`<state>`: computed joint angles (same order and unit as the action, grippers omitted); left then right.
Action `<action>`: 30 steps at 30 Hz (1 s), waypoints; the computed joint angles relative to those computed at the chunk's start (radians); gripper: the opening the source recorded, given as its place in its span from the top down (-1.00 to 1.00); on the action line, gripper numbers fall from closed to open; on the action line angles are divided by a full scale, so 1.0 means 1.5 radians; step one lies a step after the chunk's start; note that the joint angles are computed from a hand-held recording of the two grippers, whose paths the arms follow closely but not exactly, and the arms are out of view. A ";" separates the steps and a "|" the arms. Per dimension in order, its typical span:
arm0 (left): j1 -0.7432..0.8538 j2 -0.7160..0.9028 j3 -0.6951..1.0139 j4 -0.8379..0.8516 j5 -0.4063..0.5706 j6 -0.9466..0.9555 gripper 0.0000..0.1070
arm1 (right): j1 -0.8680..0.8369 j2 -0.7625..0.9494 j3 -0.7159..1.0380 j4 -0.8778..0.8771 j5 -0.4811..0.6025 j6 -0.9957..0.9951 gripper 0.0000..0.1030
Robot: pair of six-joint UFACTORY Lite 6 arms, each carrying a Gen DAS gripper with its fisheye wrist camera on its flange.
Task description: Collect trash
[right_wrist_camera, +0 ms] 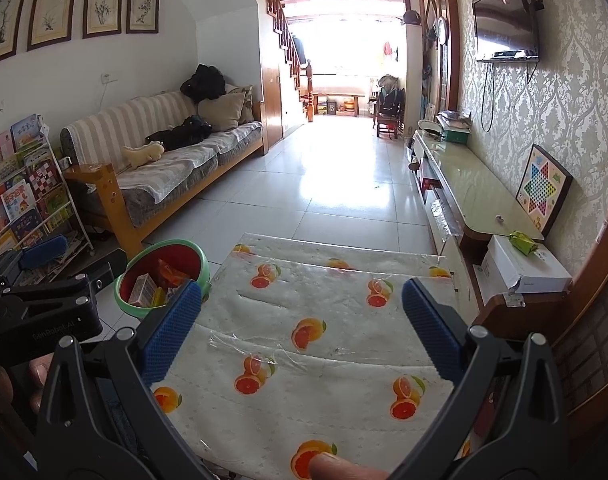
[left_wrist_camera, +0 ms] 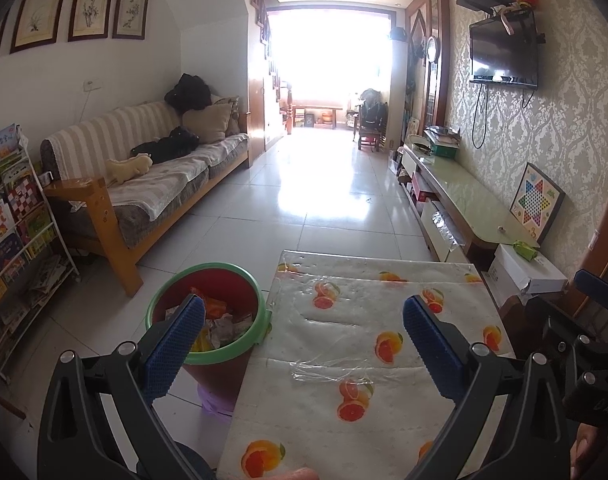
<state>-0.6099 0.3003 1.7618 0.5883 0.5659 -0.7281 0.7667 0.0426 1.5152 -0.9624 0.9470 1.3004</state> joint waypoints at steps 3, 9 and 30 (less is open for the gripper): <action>0.004 0.006 0.005 -0.001 0.000 0.004 -0.79 | -0.009 -0.007 -0.008 -0.002 -0.002 0.001 -0.91; 0.015 0.006 0.004 -0.010 -0.003 0.014 -0.79 | -0.025 -0.010 -0.013 0.008 -0.015 -0.007 -0.91; 0.025 0.008 0.002 -0.015 -0.007 0.016 -0.79 | -0.034 0.018 0.004 0.013 -0.044 -0.015 -0.91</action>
<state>-0.5728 0.3116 1.7647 0.5661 0.5549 -0.7036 0.7159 0.0693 1.5210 -0.9436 0.8803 1.2786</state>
